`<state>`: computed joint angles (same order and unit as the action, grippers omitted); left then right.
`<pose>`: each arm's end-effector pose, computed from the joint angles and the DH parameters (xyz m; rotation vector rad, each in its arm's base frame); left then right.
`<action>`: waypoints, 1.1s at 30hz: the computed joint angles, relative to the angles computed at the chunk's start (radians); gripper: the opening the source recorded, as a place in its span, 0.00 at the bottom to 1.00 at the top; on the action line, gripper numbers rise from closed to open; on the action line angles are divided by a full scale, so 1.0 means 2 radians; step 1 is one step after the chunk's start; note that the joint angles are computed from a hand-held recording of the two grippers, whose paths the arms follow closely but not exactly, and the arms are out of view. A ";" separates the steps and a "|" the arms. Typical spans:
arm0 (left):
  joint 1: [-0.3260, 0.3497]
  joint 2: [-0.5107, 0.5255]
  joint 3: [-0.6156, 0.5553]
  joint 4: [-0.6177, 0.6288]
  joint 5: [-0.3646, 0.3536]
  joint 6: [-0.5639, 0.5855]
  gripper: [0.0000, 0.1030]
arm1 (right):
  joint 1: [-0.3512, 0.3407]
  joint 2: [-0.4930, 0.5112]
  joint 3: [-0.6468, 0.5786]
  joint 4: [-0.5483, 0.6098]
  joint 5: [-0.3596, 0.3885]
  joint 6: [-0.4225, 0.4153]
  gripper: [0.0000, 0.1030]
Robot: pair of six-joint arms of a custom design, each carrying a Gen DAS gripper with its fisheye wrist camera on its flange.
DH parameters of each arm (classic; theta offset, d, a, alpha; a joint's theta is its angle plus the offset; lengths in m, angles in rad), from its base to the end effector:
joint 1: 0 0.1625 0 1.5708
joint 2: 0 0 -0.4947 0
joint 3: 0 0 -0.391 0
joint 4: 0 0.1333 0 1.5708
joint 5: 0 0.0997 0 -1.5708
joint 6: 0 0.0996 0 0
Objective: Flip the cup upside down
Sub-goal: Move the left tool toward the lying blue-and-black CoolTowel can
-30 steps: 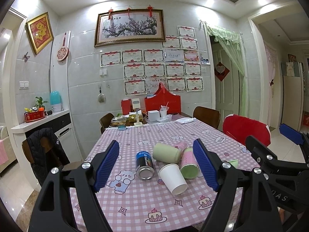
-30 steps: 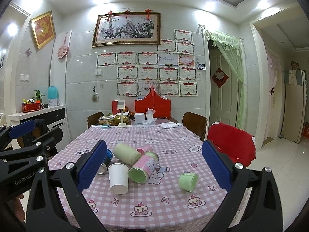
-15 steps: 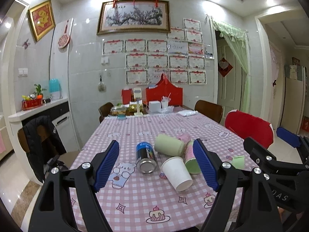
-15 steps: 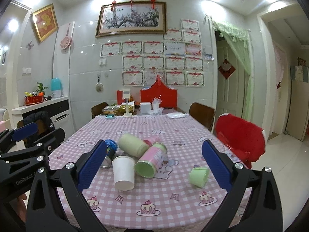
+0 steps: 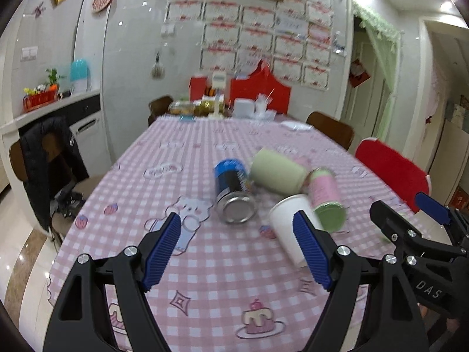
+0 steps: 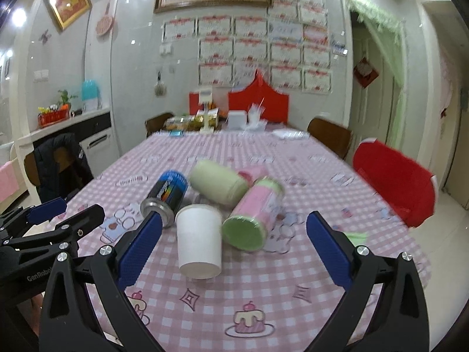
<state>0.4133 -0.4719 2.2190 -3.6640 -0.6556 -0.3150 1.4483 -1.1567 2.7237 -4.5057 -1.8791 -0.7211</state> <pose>-0.3602 -0.3897 -0.0209 0.8079 2.3180 -1.1256 0.0640 -0.3238 0.3029 0.3425 -1.9564 1.3402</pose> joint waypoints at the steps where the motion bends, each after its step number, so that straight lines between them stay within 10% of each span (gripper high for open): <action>1: 0.009 -0.002 -0.004 0.011 -0.006 -0.003 0.75 | -0.001 0.000 -0.006 0.013 -0.002 0.004 0.92; 9: 0.077 -0.009 -0.058 0.098 -0.073 -0.018 0.75 | 0.002 -0.012 -0.060 0.113 -0.023 0.027 0.92; 33: 0.148 0.033 -0.243 0.336 -0.118 -0.025 0.75 | -0.013 -0.024 -0.173 0.297 -0.050 0.093 0.92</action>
<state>0.7085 -0.4066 1.7326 -2.9929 -0.8910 -0.3642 1.4223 -1.2046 2.3778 -3.9118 -1.9788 -0.5361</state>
